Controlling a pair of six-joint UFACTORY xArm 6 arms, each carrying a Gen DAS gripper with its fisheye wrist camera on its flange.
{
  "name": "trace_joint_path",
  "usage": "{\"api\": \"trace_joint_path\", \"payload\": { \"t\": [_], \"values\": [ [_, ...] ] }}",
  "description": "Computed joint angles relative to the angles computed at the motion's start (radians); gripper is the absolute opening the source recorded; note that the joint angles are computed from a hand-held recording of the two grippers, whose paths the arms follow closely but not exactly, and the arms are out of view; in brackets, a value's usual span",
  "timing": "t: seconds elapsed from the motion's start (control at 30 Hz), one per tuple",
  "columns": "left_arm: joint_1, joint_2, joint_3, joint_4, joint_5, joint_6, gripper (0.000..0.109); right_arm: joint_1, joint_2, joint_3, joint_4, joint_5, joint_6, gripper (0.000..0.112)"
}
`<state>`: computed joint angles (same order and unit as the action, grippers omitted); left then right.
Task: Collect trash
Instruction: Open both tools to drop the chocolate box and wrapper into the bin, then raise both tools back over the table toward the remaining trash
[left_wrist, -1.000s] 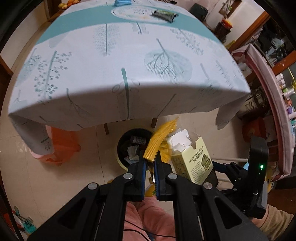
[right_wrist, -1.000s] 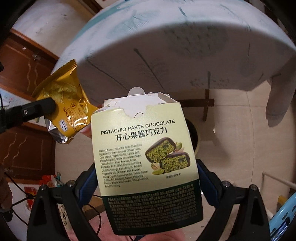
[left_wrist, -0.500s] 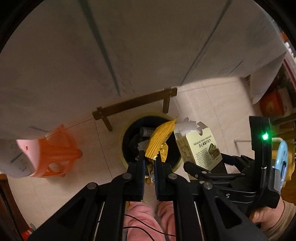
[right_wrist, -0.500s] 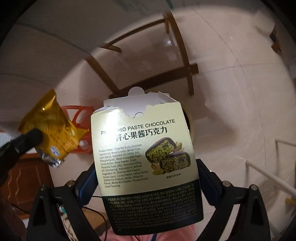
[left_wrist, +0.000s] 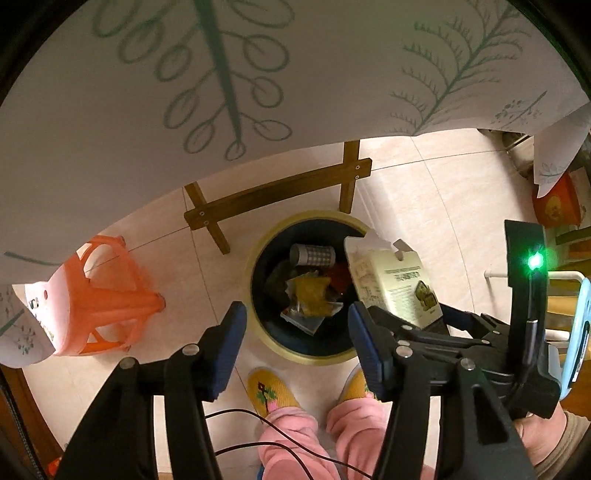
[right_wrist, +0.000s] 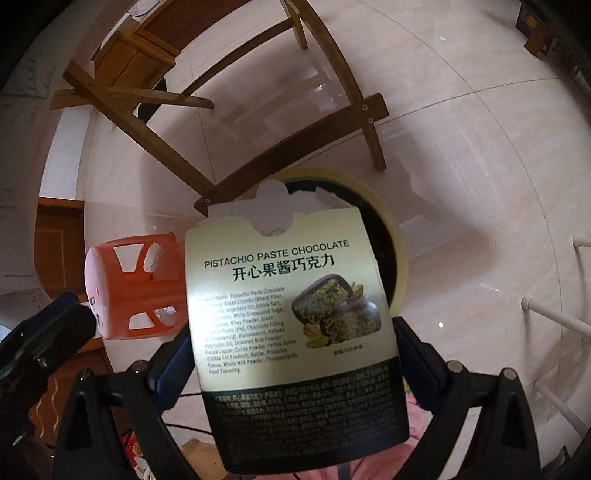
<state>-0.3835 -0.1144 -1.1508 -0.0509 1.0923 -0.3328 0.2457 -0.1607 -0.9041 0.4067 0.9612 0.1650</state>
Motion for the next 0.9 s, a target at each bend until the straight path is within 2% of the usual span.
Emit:
{"api": "trace_joint_path", "payload": {
  "t": [0.13,0.43,0.67,0.9],
  "values": [
    [0.001,-0.031,-0.001,0.012,0.02,-0.014,0.062,0.002,-0.013,-0.012,-0.008,0.001,0.003,0.099],
    [0.008,-0.076,-0.084,0.021,0.133,-0.059,0.062,-0.001,-0.022,-0.106,-0.034,0.072,0.001,0.099],
    [0.005,-0.095,-0.237,0.031,0.261,-0.098,0.062,-0.015,-0.06,-0.226,-0.065,0.215,0.017,0.099],
    [0.002,-0.075,-0.505,0.042,0.452,-0.157,0.062,-0.031,-0.071,-0.462,-0.094,0.44,0.013,0.099]
  ]
}}
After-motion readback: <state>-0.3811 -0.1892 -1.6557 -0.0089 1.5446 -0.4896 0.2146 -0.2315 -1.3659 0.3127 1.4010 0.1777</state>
